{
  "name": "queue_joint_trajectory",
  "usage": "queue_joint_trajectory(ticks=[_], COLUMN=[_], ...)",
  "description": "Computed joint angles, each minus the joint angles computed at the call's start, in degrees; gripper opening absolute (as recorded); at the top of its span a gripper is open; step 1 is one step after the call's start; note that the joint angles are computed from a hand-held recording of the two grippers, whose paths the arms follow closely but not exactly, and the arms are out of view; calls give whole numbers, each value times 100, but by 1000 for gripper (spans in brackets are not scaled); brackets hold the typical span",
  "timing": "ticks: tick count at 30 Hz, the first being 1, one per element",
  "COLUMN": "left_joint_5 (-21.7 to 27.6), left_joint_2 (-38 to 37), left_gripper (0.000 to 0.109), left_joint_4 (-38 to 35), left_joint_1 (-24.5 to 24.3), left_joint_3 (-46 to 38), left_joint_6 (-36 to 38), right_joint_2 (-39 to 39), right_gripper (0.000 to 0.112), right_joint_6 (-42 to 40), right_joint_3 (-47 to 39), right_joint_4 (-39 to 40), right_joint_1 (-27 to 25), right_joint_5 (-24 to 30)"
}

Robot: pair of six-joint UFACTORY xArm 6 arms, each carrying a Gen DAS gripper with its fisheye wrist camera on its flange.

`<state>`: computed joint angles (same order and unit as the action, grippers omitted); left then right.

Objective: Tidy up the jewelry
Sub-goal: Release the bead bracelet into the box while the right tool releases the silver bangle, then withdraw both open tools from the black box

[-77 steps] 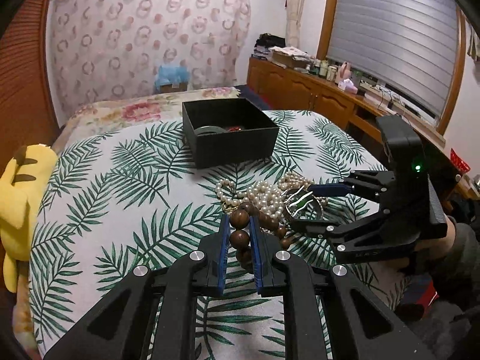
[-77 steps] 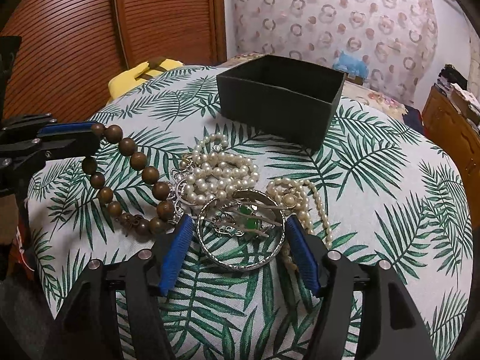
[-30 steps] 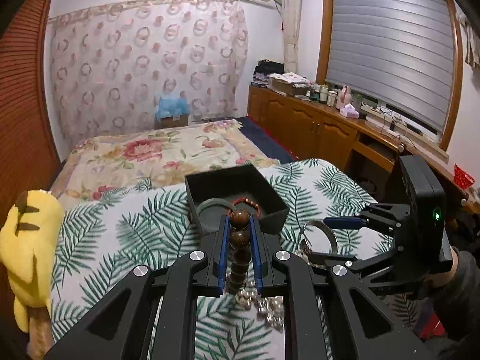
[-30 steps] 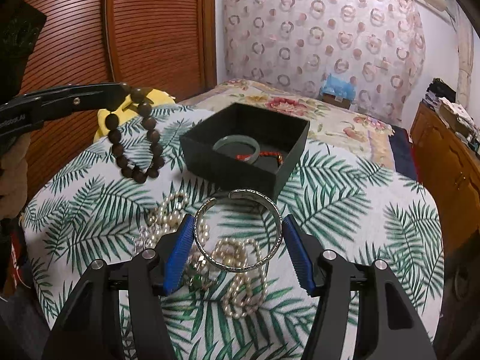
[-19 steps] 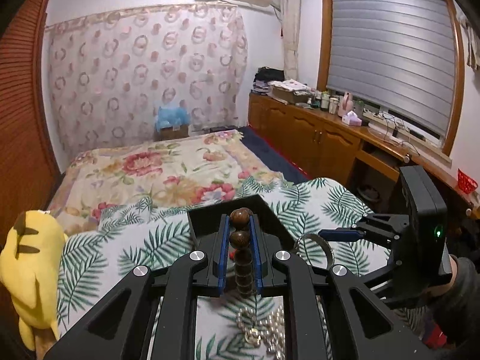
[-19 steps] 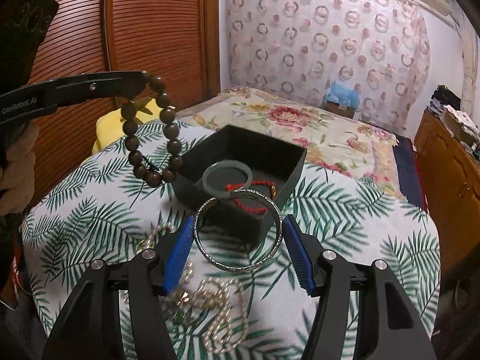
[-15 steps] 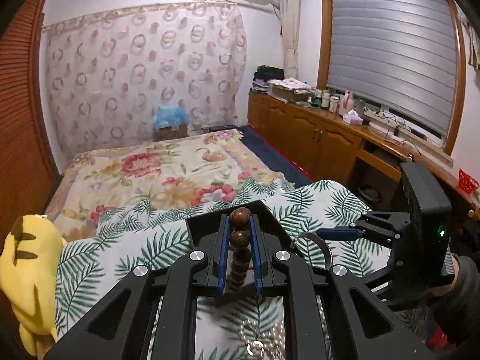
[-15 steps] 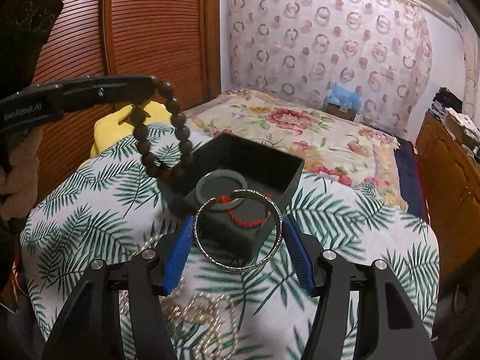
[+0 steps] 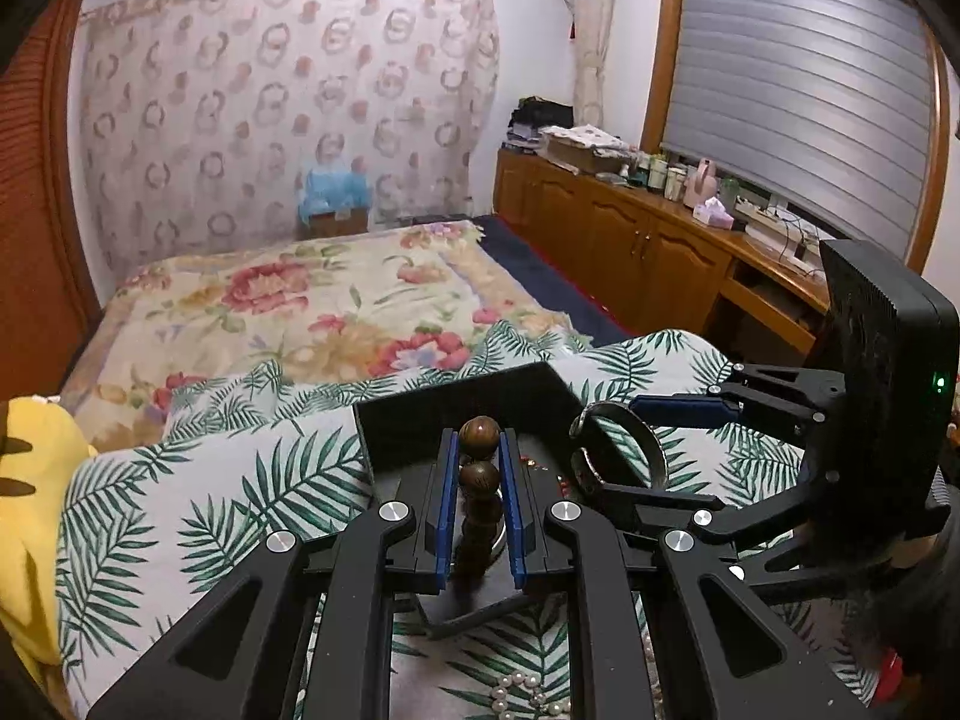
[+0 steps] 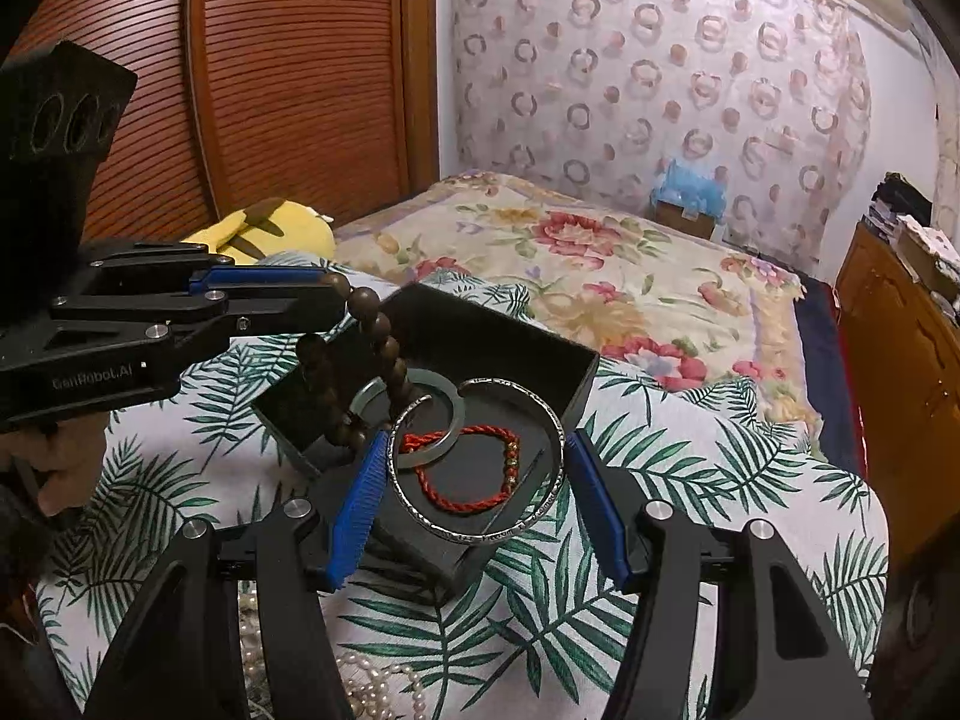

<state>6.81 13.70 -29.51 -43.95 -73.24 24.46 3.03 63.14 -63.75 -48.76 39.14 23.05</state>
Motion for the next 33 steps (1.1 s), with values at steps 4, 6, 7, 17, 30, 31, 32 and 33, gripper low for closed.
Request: queue_joint_trajectory(ticks=[4,6,7,17,30,31,32,33], left_joint_5=[47,51,23,-425,-434,-432,-434,-440], left_joint_2=[53,71,66,-163,-154,-153,-155,-159], left_gripper=[13,13,13,28,39,40,40,40], left_joint_4=[-361,-411,-421,975,2098,2110,2100,2125], left_joint_1=[16,25,29,213,467,472,469,478], left_joint_3=[-48,-59,-42,313,333,334,335,341], left_joint_6=[263,293,294,-998,-2084,-2088,-2085,-2094], right_joint_2=[69,95,110,284,468,443,420,389], right_gripper=[63,63,63,63,63,63,63,63], right_joint_6=[-5,-4,-1,-322,-468,-416,-392,-354], right_joint_3=[-72,-124,-149,-315,-493,-472,-459,-436], right_joint_4=[-25,-82,-111,111,237,186,165,134], right_joint_1=[6,17,30,39,82,86,79,80], right_joint_5=[28,68,84,76,183,192,206,223])
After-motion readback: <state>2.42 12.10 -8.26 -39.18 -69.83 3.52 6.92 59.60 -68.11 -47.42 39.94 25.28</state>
